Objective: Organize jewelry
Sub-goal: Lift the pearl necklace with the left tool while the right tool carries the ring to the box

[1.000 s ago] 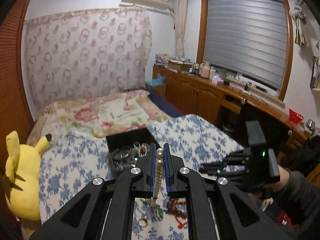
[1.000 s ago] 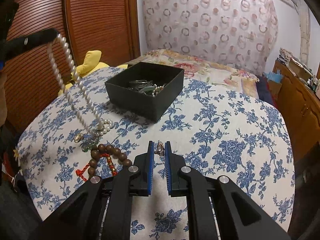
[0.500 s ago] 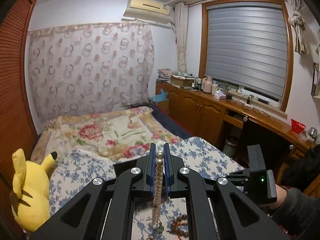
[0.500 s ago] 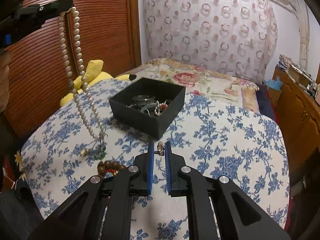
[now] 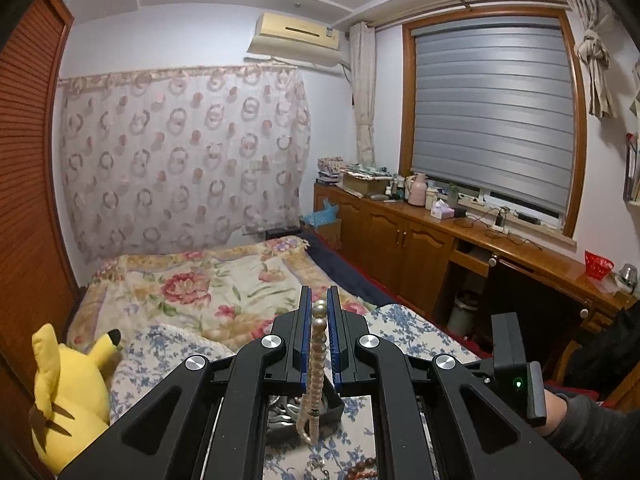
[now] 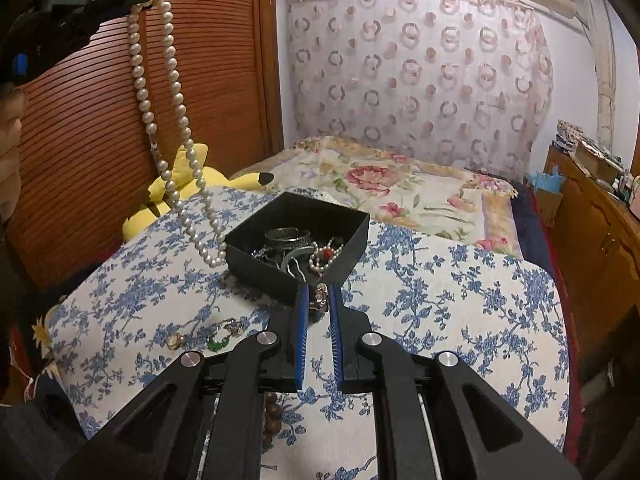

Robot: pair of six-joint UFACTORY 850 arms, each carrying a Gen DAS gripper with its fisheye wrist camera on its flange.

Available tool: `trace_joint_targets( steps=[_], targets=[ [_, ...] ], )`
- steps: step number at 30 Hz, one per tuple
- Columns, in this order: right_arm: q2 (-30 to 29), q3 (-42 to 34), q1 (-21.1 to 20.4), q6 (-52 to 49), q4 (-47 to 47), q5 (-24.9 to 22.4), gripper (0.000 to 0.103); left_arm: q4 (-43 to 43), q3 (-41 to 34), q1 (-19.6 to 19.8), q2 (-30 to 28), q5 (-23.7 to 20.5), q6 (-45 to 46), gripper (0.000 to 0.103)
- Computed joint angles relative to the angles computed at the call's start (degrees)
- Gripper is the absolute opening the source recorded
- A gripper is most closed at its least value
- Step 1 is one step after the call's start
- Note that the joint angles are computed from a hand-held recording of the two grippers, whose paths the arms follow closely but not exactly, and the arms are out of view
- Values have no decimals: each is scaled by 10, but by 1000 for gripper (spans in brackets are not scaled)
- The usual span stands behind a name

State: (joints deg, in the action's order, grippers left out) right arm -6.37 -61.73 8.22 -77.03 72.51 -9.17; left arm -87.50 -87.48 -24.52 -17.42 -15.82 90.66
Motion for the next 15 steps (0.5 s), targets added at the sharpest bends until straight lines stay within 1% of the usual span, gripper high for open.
trace_joint_targets(
  steps=[6,11,15],
  targets=[
    [-13,-27,-1,-6,-2,-5,12,40,-31,2,-26,1,-45,7],
    [-33,-62,-4,-20,7,-13,12,108,-85,3,-66,-1,-115,7],
    [-60,-99,-4,-11,-5,-22,12,143,-122,5,-90,-4,-153,7]
  ],
)
